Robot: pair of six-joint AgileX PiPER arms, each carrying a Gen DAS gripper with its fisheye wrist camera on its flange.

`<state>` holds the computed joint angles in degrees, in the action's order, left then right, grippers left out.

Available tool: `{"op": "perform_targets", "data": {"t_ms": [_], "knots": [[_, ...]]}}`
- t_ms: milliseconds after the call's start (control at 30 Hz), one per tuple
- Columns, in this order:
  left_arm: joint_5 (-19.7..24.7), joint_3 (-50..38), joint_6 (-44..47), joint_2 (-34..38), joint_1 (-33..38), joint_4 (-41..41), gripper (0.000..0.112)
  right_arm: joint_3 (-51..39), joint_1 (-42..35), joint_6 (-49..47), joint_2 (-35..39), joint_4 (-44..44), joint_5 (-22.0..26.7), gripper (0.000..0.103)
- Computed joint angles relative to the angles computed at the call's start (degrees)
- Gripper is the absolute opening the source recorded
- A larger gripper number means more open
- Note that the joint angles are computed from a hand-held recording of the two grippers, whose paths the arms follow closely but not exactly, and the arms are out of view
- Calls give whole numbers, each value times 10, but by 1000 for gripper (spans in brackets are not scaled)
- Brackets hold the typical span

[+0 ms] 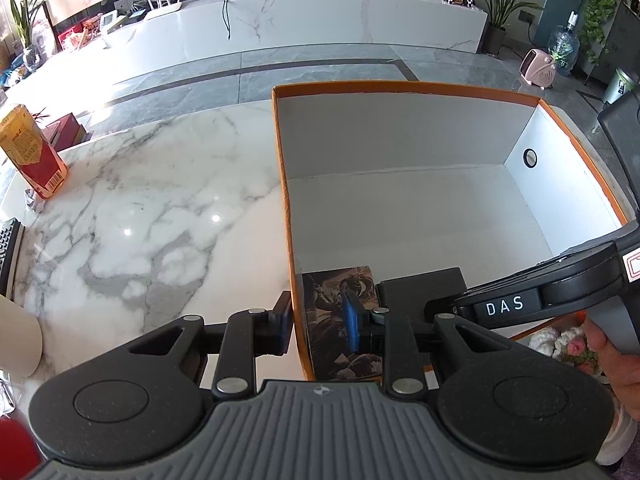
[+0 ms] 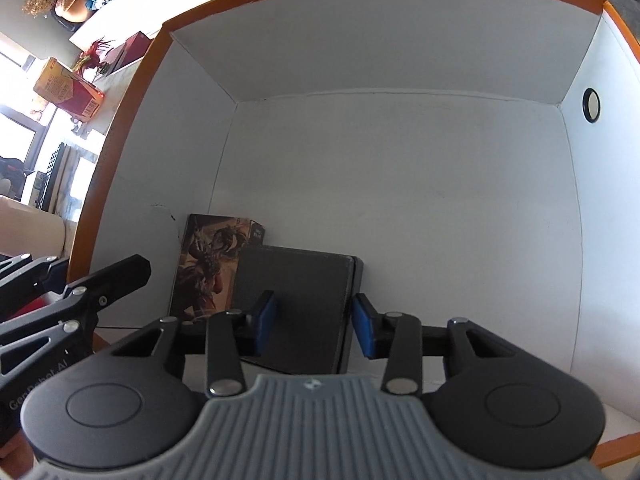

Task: Organize objects
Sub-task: 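Lower the card and grey case into the box and open both tools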

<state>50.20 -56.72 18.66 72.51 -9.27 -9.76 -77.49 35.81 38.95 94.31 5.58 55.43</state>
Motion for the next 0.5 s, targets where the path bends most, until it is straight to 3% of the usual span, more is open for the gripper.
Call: {"op": "perform_targets", "data": {"t_ms": [267,500], "knots": [[22,4,8,-16,9,-8,30,2,3,-13,-1,7,5,44],[11,20,3,-32,6,-4,28,14,4,-8,-12,4,3,45]]}}
